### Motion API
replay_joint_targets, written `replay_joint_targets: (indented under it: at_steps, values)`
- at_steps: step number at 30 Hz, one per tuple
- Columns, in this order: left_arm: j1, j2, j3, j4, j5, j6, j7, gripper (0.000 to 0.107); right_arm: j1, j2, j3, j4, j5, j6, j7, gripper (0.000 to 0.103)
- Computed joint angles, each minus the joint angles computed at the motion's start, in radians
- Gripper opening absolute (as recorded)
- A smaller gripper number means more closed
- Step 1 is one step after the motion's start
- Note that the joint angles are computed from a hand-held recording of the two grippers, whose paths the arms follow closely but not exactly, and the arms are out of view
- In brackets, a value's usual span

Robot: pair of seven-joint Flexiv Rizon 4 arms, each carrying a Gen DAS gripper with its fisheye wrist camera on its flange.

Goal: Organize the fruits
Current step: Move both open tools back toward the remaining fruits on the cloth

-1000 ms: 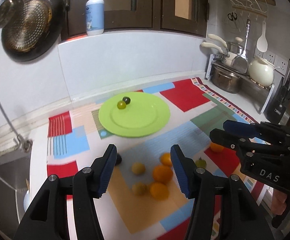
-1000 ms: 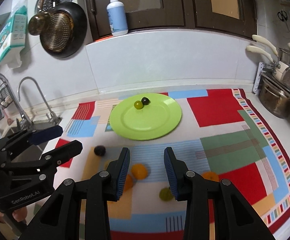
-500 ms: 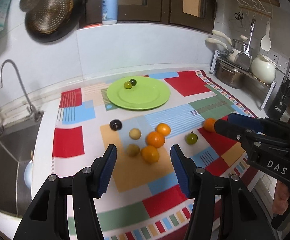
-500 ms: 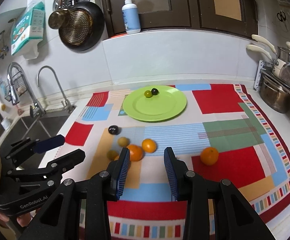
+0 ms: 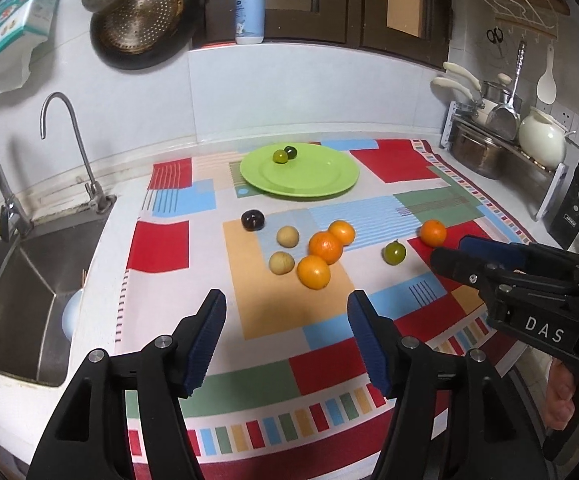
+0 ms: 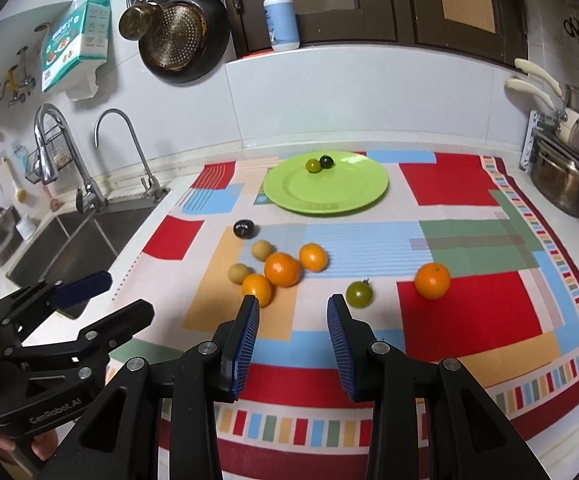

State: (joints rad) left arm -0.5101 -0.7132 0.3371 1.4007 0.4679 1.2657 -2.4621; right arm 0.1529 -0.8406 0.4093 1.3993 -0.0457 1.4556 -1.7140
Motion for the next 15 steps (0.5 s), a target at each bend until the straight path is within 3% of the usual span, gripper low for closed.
replay_joint_targets:
  at_steps: [2, 8, 15]
  values:
    - [-0.013, -0.006, 0.01, -0.002, 0.007, -0.002, -0.019, 0.065, -0.004, -0.004, 0.001, 0.004, 0.004, -0.003, 0.0, 0.044]
    - [-0.031, -0.036, 0.021, -0.027, 0.026, -0.004, -0.046, 0.065, -0.03, -0.031, 0.025, -0.021, 0.025, -0.054, -0.022, 0.044]
    - [-0.041, -0.083, 0.032, -0.076, 0.035, 0.009, -0.06, 0.065, -0.029, -0.052, 0.0, -0.044, 0.059, -0.067, -0.023, 0.044]
